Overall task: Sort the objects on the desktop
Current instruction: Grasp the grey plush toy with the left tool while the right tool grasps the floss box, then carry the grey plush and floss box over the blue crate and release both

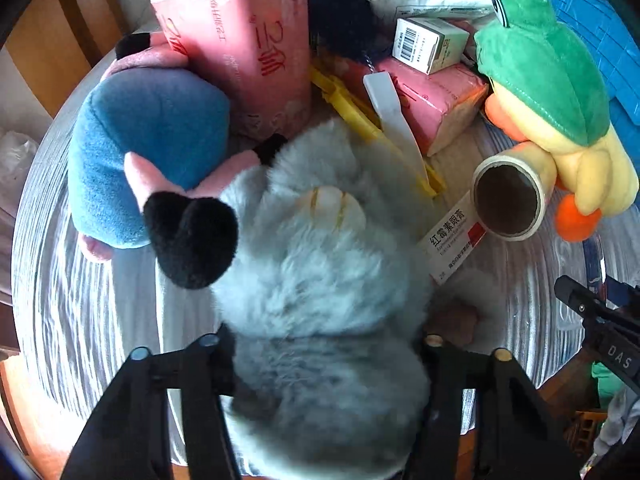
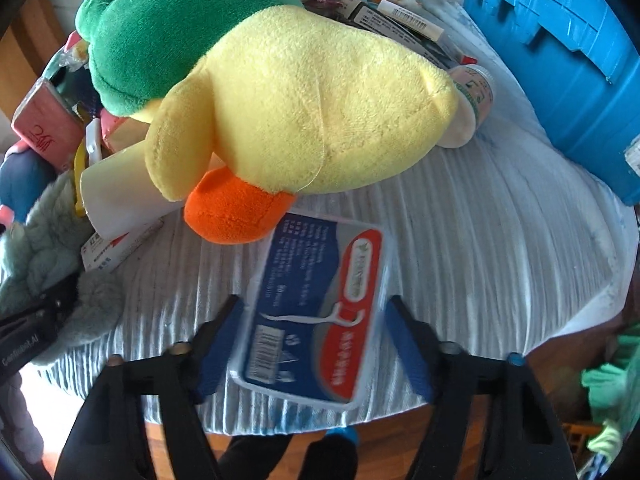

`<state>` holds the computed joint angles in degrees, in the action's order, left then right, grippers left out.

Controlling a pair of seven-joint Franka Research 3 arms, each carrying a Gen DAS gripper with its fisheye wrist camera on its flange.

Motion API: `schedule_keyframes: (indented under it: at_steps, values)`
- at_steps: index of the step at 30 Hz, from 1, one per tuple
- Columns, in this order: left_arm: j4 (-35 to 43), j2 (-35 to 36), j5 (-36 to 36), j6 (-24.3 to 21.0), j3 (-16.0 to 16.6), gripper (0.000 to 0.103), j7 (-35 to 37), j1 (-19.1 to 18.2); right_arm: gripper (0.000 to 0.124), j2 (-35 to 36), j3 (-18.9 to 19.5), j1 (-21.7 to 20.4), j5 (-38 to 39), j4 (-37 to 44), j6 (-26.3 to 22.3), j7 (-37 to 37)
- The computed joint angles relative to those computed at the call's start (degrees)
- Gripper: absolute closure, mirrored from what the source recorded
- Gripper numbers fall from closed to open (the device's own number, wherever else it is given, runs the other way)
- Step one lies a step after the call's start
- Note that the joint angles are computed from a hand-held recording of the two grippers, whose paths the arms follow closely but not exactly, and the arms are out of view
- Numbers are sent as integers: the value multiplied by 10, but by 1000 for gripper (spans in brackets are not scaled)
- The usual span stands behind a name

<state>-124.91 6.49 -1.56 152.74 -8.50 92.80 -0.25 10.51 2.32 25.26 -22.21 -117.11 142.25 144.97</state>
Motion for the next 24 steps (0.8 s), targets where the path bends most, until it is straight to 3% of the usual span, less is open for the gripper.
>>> schedule_keyframes:
  at_steps: [8, 13, 17, 24]
  values:
    - [-81, -98, 28, 75, 10, 56, -50, -15, 62, -68, 2, -16, -33, -67, 45, 17]
    - [-106, -156, 75, 116, 16, 56, -109, -20, 62, -120, 18, -45, -86, -94, 49, 51]
    - [-61, -164, 23, 115, 56, 56, -44, -44, 62, -160, 26, -82, -146, -105, 52, 74]
    - [13, -138, -72, 130, 66, 56, 61, -70, 62, -177, 59, -121, -235, -47, 21, 138]
